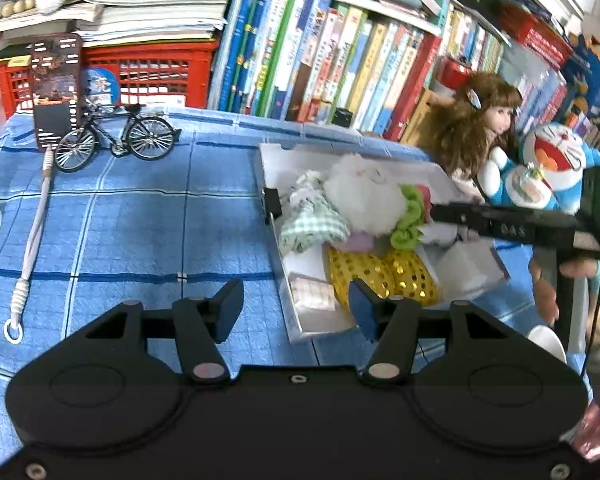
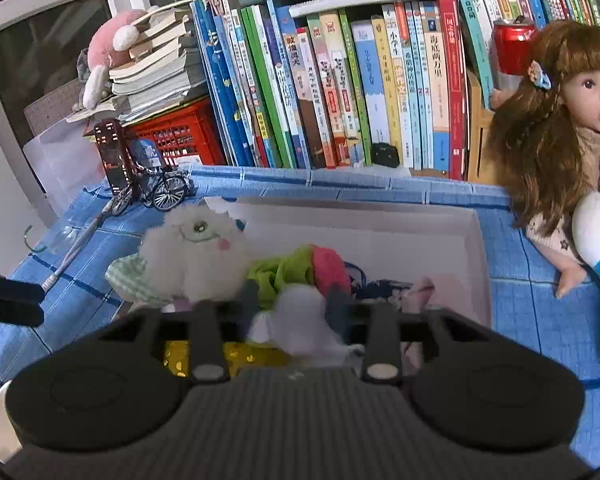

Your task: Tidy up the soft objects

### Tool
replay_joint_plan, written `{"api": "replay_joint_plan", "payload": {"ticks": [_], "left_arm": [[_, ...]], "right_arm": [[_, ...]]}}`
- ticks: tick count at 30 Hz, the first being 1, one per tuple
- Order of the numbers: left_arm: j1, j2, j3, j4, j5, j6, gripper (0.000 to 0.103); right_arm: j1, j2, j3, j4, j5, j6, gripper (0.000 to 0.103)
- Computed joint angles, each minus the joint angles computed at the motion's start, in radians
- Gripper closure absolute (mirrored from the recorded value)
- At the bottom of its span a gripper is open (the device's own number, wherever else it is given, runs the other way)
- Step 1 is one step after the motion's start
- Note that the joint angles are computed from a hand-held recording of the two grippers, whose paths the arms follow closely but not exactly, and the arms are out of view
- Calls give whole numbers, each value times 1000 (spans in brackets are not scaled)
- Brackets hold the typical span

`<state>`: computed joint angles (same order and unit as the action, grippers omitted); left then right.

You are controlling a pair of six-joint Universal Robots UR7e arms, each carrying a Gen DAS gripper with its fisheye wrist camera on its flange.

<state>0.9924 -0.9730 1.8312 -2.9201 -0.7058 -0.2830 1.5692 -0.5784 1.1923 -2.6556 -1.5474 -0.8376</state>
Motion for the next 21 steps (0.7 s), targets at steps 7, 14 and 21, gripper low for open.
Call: {"api": "replay_joint_plan", "payload": {"ticks": [7, 14, 21], "left_arm": [[-42, 11, 62, -104, 90, -6, 31], [-97, 39, 153, -309, 95, 16, 28], [-181, 93, 233, -488, 203, 48, 26]], "right_arm": [[-5, -76, 100, -71, 15, 0, 26], [-19, -204, 299, -229, 66, -64, 20], [-51, -333, 543, -453, 153, -183, 15]]}}
